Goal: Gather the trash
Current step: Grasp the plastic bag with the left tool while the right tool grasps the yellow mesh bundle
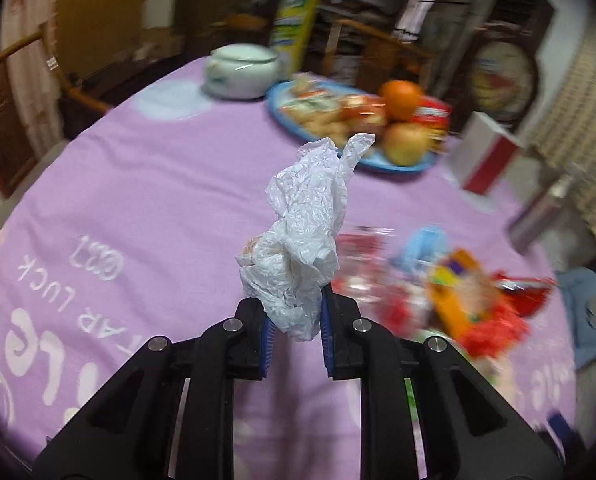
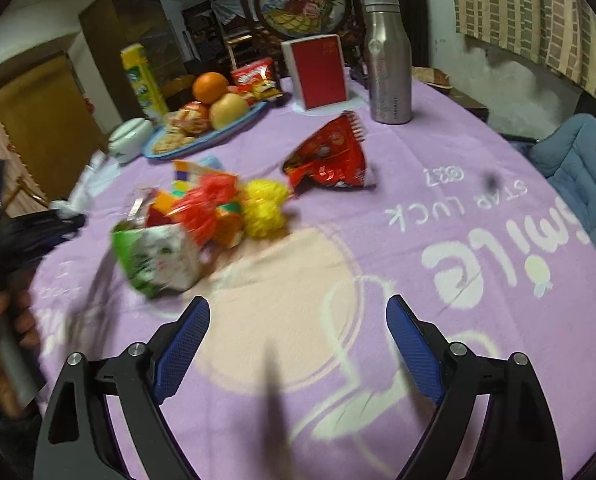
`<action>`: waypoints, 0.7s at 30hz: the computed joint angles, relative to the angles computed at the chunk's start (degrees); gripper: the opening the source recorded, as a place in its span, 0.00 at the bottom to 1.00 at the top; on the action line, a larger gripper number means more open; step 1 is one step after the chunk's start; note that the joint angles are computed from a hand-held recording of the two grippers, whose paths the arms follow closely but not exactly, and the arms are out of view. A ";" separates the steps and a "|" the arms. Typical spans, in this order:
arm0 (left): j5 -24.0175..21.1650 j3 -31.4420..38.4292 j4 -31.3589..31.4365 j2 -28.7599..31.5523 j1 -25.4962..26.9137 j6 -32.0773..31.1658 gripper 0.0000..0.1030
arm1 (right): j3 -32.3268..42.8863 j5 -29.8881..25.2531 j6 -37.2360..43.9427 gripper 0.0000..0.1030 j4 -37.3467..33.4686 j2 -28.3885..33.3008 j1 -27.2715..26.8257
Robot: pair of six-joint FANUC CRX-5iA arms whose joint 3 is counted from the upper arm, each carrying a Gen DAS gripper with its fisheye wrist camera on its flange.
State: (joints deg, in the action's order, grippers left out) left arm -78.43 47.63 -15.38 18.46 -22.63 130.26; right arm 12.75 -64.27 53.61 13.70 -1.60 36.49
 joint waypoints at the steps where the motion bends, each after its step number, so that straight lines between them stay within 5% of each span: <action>1: 1.29 -0.52 1.67 -0.10 0.01 -1.12 0.20 | 1.34 -0.70 0.59 0.86 0.06 1.47 -0.53; 4: 3.01 -1.24 6.03 0.28 -0.09 -4.08 0.20 | 5.73 -2.54 2.79 0.86 -1.26 5.66 -2.07; 21: -0.74 2.83 7.11 3.96 -0.85 -5.80 0.20 | 29.72 -10.92 11.55 0.64 -2.68 25.63 -2.99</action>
